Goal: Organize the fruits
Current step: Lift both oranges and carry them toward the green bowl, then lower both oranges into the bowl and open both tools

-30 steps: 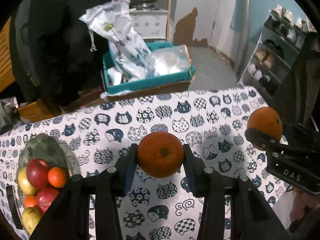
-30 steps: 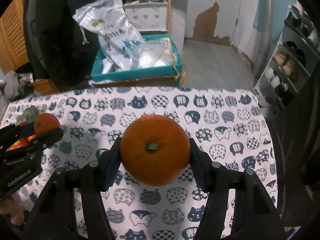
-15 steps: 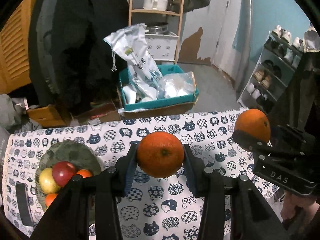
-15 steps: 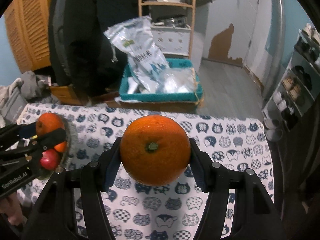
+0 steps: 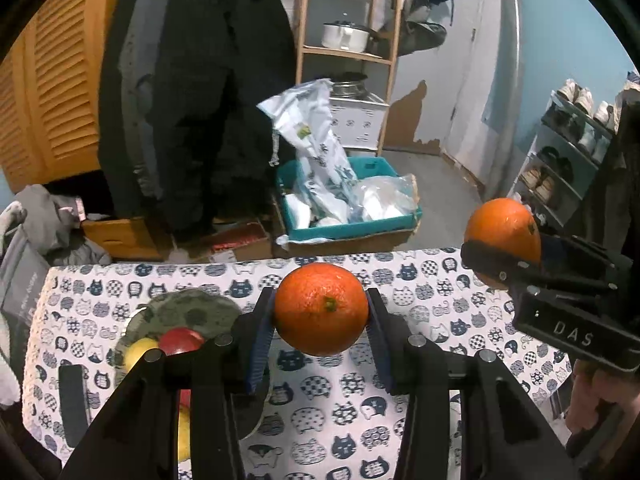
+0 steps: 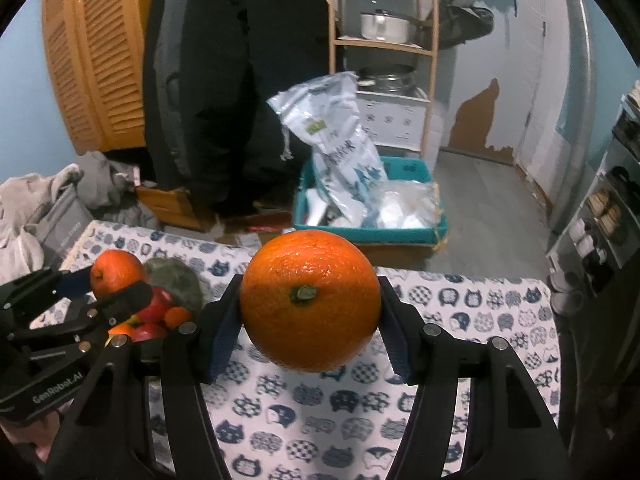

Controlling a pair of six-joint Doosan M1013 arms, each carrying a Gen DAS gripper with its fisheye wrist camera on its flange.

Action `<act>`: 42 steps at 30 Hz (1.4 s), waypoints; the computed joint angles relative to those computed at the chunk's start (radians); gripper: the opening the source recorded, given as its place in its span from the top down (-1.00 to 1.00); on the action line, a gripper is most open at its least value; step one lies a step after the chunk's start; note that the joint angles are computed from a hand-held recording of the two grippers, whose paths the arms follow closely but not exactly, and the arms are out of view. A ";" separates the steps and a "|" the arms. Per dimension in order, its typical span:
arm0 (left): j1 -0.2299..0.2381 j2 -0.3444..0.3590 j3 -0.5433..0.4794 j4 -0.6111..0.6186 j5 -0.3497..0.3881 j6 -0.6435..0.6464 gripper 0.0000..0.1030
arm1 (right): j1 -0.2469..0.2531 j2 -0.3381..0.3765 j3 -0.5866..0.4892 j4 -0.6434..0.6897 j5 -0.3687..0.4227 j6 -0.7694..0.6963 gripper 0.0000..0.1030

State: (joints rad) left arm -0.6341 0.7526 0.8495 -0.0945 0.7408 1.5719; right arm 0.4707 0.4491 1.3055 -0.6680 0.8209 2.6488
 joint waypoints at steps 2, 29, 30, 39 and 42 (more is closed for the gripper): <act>0.010 -0.005 0.007 0.008 0.000 -0.010 0.14 | 0.002 0.012 -0.019 0.016 -0.008 -0.015 -0.22; 0.136 0.086 -0.054 0.044 0.160 -0.125 0.13 | 0.006 0.305 -0.412 0.410 0.062 -0.436 -0.22; 0.140 0.096 -0.064 0.029 0.177 -0.119 0.13 | 0.005 0.314 -0.422 0.423 0.069 -0.444 -0.22; 0.144 0.158 -0.138 0.001 0.292 -0.124 0.13 | -0.009 0.374 -0.473 0.507 0.121 -0.475 -0.22; 0.143 0.172 -0.153 -0.002 0.309 -0.124 0.13 | -0.014 0.390 -0.485 0.540 0.125 -0.495 -0.22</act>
State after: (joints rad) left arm -0.4908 0.9241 0.6964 -0.0960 1.0494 1.4482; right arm 0.4566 0.8395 0.8201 -0.1280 0.9462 2.1541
